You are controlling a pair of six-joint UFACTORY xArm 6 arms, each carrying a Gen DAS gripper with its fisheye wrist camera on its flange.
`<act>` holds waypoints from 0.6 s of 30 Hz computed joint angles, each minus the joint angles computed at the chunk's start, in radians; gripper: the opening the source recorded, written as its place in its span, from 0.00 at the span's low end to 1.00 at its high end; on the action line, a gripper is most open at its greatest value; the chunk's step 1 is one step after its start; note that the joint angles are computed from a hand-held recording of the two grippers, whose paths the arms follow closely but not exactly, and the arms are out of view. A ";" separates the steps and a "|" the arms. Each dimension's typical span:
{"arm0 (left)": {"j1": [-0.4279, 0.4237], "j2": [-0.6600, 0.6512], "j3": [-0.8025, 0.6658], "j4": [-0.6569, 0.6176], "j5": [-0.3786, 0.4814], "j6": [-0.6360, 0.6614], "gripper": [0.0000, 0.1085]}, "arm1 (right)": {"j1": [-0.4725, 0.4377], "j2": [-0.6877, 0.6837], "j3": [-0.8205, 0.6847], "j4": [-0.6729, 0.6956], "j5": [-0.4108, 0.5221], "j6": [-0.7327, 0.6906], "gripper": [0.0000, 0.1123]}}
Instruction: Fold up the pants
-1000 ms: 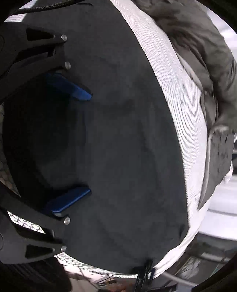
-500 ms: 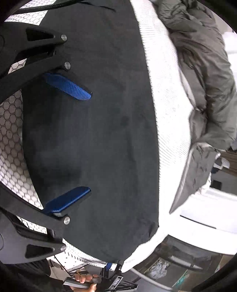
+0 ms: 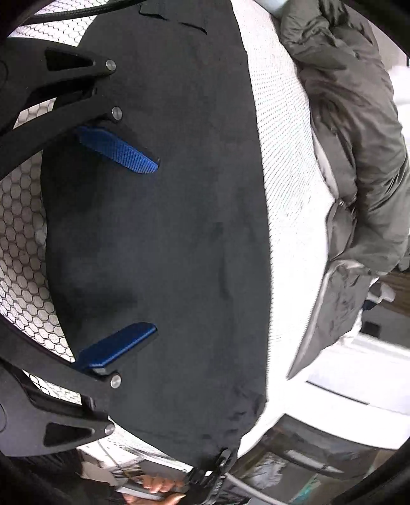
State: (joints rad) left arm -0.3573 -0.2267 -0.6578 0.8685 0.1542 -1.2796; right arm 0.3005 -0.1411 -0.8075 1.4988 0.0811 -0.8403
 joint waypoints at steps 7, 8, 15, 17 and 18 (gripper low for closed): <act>0.093 -0.104 0.090 0.072 -0.041 -0.091 0.87 | 0.162 -0.003 -0.093 -0.206 -0.025 0.045 0.18; 0.107 -0.119 0.106 0.062 -0.044 -0.089 0.87 | 0.190 0.024 -0.127 -0.266 -0.017 0.071 0.18; 0.221 -0.220 0.206 0.009 -0.087 -0.096 0.87 | 0.352 0.286 -0.443 -0.541 0.207 0.090 0.19; 0.252 -0.236 0.228 -0.027 -0.121 -0.077 0.87 | 0.374 0.360 -0.516 -0.644 0.362 0.087 0.28; 0.256 -0.240 0.238 -0.061 -0.137 -0.053 0.87 | 0.379 0.382 -0.529 -0.700 0.415 0.101 0.40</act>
State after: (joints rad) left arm -0.1008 -0.4663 -0.4199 0.8074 0.0175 -1.3324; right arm 0.6794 0.2405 -1.3366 0.7983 0.4957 -0.7392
